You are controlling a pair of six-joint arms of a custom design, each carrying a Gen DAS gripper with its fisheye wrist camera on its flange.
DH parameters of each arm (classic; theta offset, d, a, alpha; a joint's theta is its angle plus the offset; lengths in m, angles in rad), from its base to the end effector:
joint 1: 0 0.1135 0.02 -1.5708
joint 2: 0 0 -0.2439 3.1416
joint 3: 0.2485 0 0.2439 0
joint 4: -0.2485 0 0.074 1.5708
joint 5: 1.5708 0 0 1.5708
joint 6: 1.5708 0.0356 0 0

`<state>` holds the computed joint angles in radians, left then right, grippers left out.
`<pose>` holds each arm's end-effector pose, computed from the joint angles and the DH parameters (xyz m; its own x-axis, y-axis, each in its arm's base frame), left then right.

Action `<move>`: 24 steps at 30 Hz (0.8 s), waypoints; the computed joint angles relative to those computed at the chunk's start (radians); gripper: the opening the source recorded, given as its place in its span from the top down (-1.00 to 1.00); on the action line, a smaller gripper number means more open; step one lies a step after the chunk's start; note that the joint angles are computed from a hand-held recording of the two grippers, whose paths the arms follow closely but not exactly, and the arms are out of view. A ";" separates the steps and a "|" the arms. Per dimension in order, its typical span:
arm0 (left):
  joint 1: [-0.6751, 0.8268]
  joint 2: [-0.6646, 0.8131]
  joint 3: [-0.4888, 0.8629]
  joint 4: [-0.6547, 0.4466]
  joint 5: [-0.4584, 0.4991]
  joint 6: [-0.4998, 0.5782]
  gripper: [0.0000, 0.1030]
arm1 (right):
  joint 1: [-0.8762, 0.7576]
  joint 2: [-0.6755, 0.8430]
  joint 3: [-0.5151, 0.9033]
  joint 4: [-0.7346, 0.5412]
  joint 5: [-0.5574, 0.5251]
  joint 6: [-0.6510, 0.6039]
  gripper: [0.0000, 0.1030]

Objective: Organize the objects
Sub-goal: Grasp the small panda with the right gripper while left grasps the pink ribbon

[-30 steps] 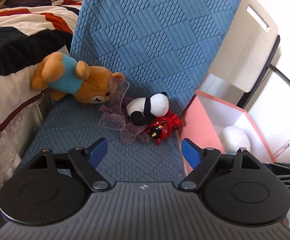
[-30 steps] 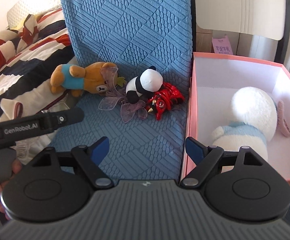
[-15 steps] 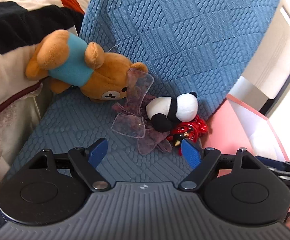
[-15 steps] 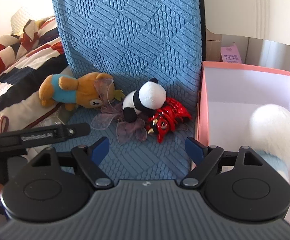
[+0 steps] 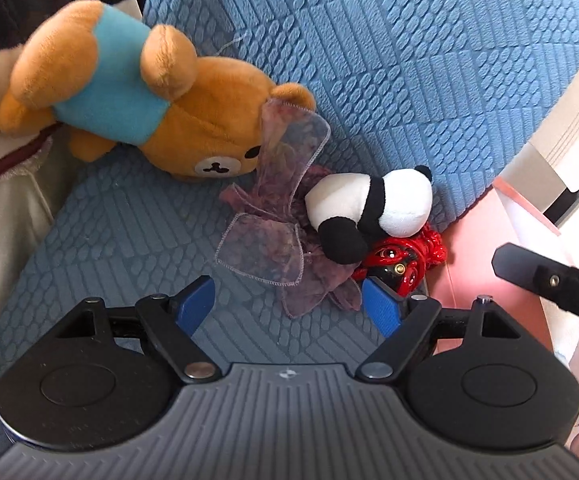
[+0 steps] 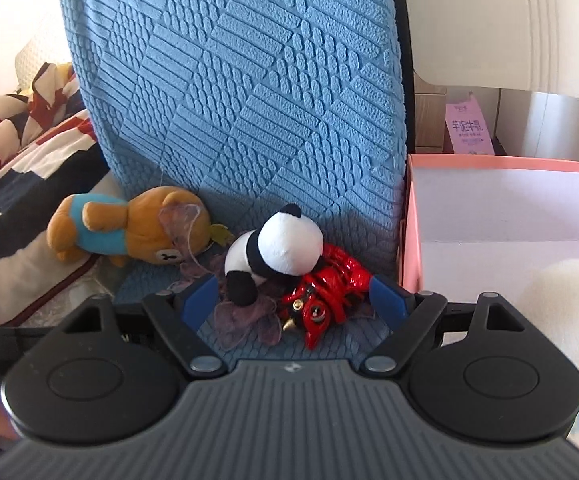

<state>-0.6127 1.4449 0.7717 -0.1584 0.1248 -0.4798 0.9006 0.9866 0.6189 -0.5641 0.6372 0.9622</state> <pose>0.2308 -0.1677 0.1742 -0.8314 0.0246 -0.5552 0.2880 0.8735 -0.3926 0.1339 0.1348 0.2056 -0.6210 0.2781 -0.7328 0.1749 0.9605 0.2163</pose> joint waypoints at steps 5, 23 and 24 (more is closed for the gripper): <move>0.024 0.092 0.045 0.026 0.032 -0.020 -0.61 | -0.106 0.036 -0.012 0.101 -0.064 -0.106 -0.63; 0.041 0.305 0.123 0.145 0.084 -0.063 0.16 | -0.369 0.294 0.032 0.406 -0.312 -0.322 -0.51; 0.041 0.312 0.122 0.154 0.086 -0.067 0.17 | -0.373 0.309 0.041 0.405 -0.314 -0.326 -0.51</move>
